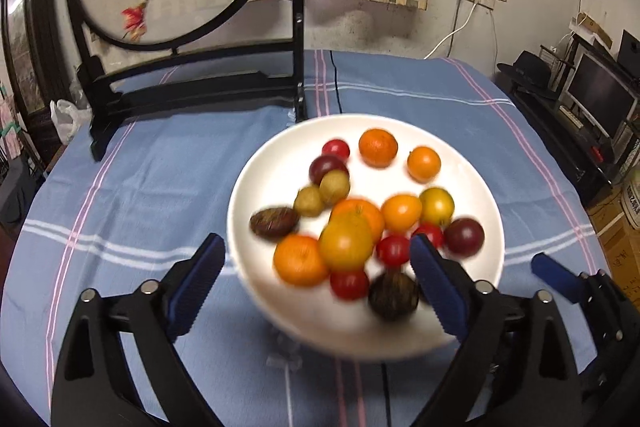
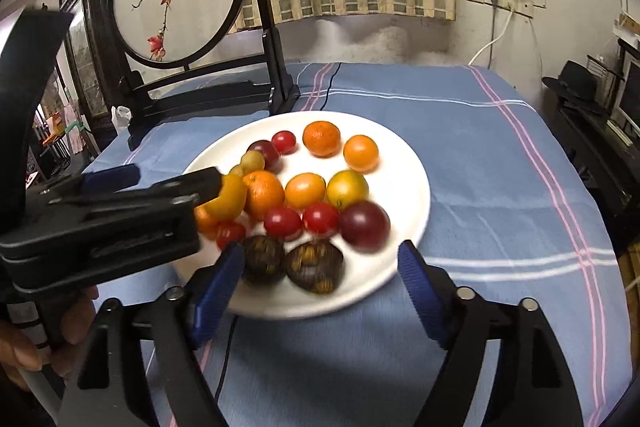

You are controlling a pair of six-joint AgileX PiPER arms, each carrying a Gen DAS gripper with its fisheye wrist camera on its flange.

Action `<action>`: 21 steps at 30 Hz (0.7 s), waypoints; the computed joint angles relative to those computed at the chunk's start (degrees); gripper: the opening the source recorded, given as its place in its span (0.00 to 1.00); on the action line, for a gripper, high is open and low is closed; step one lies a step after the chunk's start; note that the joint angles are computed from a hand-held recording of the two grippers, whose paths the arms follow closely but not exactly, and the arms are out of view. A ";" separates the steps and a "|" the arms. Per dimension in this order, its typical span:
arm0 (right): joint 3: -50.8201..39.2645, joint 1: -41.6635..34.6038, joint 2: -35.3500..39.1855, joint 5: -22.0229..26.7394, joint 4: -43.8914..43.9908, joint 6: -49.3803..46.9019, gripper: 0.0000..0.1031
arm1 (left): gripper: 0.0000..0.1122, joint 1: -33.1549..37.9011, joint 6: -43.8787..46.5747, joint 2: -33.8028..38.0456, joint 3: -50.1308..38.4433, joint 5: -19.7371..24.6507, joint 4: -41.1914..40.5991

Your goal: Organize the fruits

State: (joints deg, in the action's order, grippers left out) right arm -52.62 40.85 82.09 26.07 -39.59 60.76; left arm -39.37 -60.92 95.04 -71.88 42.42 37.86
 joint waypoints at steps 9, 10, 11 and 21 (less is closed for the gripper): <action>7.65 12.14 -5.80 10.11 -5.44 10.82 0.87 | 0.87 -7.11 -11.89 -11.38 15.18 3.95 6.26; 8.60 13.47 -6.31 10.75 -6.05 12.72 0.87 | 0.87 -7.92 -12.82 -12.50 16.69 4.33 6.30; 9.21 14.30 -6.63 11.05 -6.40 14.07 0.87 | 0.87 -8.62 -13.76 -13.77 18.29 4.34 6.36; 12.81 23.65 -10.04 16.53 -8.42 23.42 0.87 | 0.87 -15.63 -20.63 -20.00 27.60 5.76 7.91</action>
State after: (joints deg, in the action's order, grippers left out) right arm -39.81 64.51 72.05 42.61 -48.01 84.18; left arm -55.00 -81.55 75.03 -44.27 48.18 45.78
